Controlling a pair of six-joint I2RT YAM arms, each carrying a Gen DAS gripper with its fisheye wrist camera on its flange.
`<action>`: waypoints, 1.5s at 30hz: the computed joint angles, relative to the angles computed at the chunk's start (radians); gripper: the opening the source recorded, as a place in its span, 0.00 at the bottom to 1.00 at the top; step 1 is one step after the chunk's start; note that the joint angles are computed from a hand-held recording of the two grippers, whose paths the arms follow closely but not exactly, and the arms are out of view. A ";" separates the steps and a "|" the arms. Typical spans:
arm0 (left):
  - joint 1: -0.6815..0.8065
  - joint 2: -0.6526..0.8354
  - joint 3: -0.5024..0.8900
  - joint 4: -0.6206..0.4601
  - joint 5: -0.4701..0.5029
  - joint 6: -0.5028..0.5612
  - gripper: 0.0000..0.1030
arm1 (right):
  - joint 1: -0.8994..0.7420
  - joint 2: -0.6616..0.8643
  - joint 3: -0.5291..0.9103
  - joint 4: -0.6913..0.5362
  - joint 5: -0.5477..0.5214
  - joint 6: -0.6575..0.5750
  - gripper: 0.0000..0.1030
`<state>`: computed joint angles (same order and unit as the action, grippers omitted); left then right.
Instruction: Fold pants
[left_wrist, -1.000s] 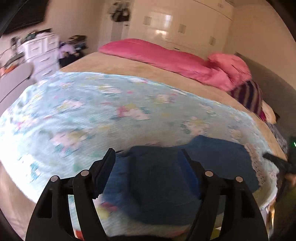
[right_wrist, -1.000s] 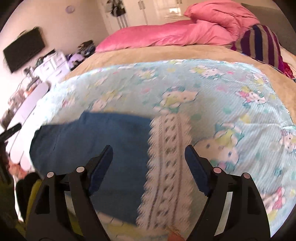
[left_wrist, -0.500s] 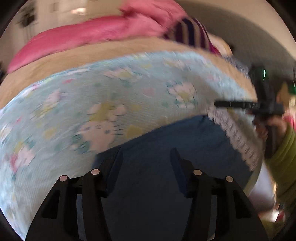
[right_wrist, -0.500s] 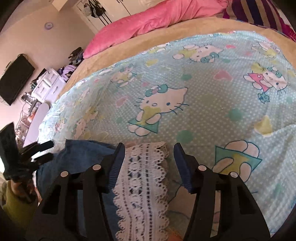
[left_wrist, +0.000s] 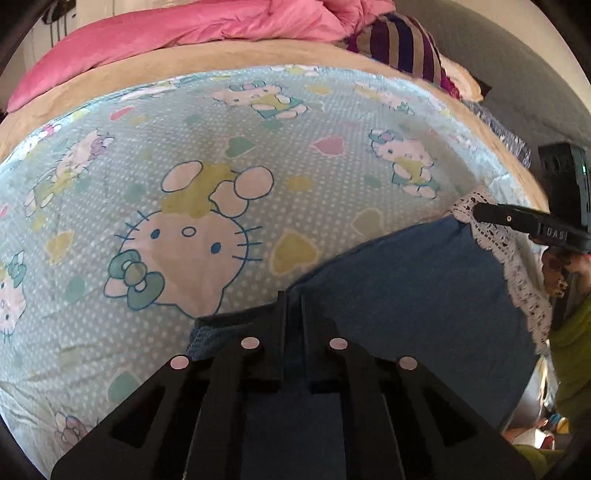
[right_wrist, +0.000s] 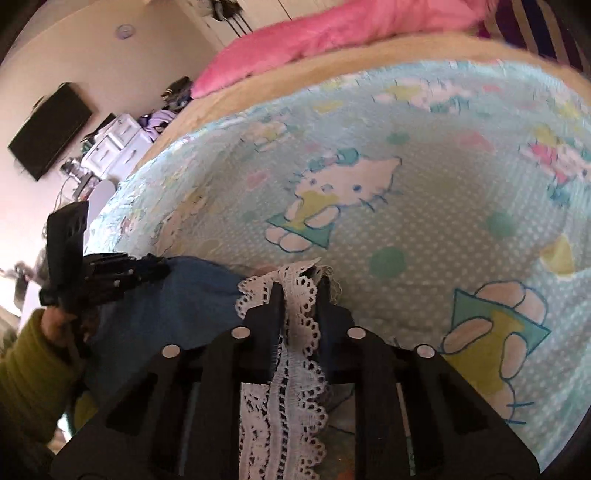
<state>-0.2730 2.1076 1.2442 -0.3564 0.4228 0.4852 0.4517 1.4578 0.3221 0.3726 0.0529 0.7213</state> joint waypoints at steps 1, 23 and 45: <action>0.003 -0.016 -0.016 0.011 0.002 0.002 0.06 | 0.005 -0.020 -0.014 0.016 0.019 0.007 0.10; 0.170 -0.058 -0.092 0.105 0.037 -0.106 0.64 | 0.011 0.173 0.070 0.026 -0.020 -0.040 0.28; 0.132 -0.035 -0.152 0.254 0.042 -0.184 0.36 | 0.059 0.203 0.222 -0.232 0.163 -0.110 0.29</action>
<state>-0.1411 2.0731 1.0920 -0.1022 0.4652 0.3016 0.5106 1.6608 0.5443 0.1403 0.2154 0.6109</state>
